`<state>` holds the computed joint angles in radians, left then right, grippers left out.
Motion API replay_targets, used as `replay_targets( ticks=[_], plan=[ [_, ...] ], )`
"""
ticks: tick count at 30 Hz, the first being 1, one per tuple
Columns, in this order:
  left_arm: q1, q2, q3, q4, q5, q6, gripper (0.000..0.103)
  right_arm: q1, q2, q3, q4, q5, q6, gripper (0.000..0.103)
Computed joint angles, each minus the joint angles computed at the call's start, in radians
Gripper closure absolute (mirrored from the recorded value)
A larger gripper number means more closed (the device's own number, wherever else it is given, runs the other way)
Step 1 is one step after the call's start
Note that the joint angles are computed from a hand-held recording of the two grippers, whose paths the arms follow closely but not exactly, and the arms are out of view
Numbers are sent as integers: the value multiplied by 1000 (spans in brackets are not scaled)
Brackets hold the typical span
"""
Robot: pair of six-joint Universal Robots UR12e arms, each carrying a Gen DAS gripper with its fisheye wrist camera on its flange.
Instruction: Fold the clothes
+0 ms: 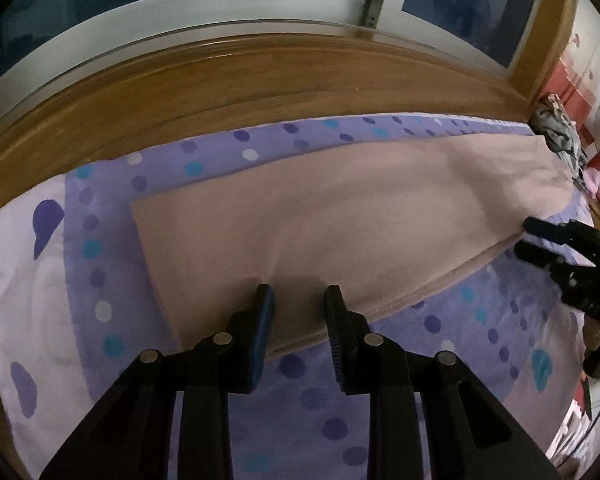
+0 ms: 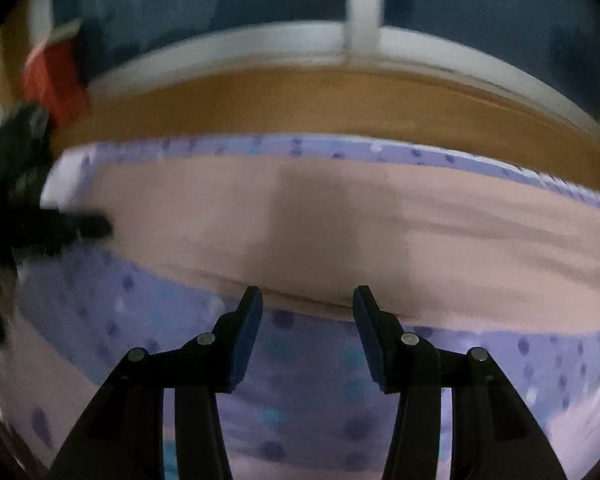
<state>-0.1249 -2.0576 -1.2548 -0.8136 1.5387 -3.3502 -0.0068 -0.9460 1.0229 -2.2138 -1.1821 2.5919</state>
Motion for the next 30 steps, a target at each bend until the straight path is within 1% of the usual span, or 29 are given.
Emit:
replay_targets(
  ticks=[1, 2, 3, 5, 7, 11, 15, 18, 22, 24, 26, 30],
  plan=[
    [-1, -1, 2, -1, 3, -5, 76, -1, 5, -6, 15, -3, -41, 57],
    [-2, -2, 4, -3, 7, -10, 76, -2, 10, -13, 30, -6, -81, 60],
    [-3, -1, 1, 2, 8, -12, 76, -4, 15, -20, 39, -1, -98, 62],
    [-1, 5, -14, 26, 2, -11, 76, -8, 24, -33, 48, 12, -101, 66],
    [2, 7, -21, 39, -8, -24, 76, -9, 33, -41, 43, 17, -103, 66],
    [7, 11, -28, 53, -25, -52, 76, -3, 48, -75, 85, 2, -173, 68],
    [9, 13, -32, 57, -33, -59, 76, -6, 44, -74, 101, 6, -231, 67],
    [12, 15, -34, 54, -40, -57, 76, -11, 44, -80, 122, 15, -243, 68],
    [11, 9, -27, 52, -41, -67, 76, -22, 53, -102, 142, 42, -221, 68],
    [9, 10, -31, 60, -36, -74, 76, -24, 59, -112, 147, 39, -227, 68],
    [7, 9, -30, 62, -27, -89, 76, -25, 69, -132, 171, 37, -235, 68],
    [3, 8, -26, 59, -14, -105, 76, -27, 63, -120, 165, 29, -302, 68]
  ],
)
